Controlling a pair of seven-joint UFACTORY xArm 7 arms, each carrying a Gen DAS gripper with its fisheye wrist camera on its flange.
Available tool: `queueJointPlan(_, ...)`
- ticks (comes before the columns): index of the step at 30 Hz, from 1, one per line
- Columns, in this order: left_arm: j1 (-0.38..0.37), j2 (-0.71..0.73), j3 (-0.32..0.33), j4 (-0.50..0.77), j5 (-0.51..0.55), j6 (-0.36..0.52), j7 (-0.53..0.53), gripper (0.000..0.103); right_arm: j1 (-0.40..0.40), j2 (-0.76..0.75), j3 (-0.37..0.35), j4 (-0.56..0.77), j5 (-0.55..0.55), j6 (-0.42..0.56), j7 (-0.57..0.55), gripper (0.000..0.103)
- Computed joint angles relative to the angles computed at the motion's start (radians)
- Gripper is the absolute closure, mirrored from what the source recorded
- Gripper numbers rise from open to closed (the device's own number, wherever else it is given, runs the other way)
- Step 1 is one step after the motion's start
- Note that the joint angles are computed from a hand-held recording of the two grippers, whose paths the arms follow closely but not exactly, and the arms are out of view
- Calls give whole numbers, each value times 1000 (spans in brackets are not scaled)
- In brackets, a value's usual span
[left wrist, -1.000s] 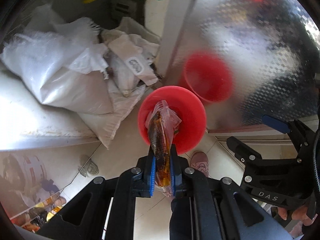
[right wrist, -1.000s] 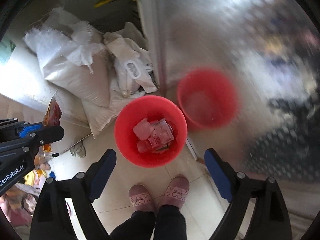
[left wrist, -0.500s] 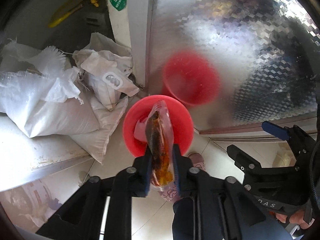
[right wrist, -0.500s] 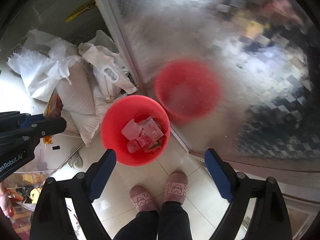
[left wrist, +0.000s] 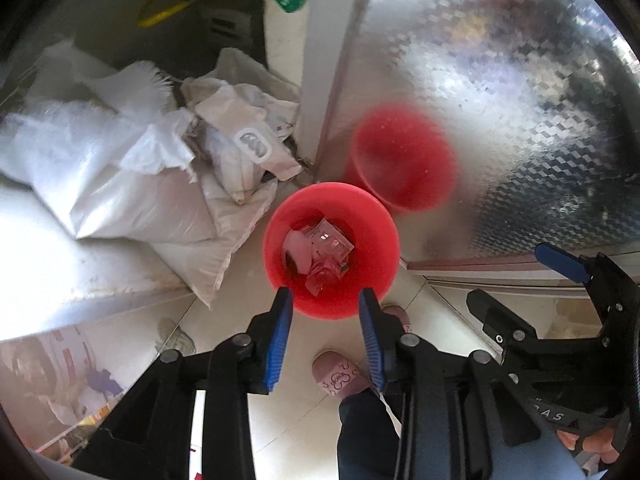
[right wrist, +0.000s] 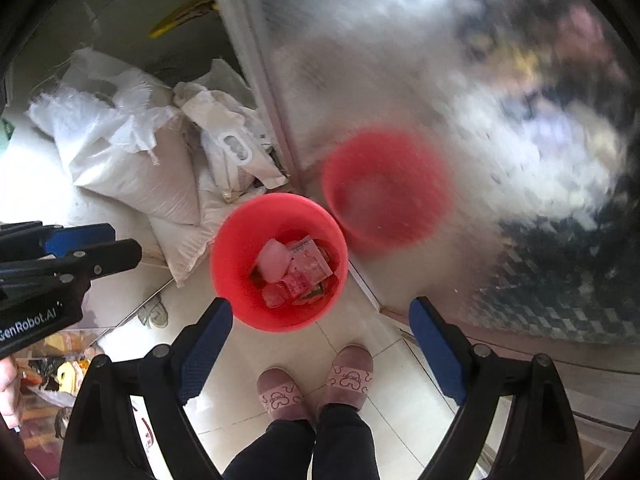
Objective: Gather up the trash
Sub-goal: 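Lower the sauce packet into the bucket and open the left gripper, then raise both grippers back up to the counter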
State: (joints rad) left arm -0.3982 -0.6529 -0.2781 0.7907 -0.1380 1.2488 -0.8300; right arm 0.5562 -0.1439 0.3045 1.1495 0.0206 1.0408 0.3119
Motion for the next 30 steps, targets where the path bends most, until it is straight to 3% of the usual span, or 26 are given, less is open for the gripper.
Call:
queueJointPlan(6,17,-82,-9,81,12,141,-59,71,10,-25,4,87,13,93,-51,14)
queueJointPlan(13,73,-102,-41,317,56,371,-99,67,13,-40,22,274,6,232,-71,14)
queueJointPlan(20,142,-42,-55,608,78,553,-88,59,27,41,50,586,-28,398,-42,14)
queueJointPlan(22,161,-14,-68,688,99,584,-71,52,39,83,54,689,-48,445,-21,14)
queueJointPlan(26,196,65,-89,863,139,643,-23,51,81,162,56,892,-119,518,-1,14)
queueJointPlan(30,220,138,-109,1002,179,668,27,33,143,240,35,1084,-186,593,23,14)
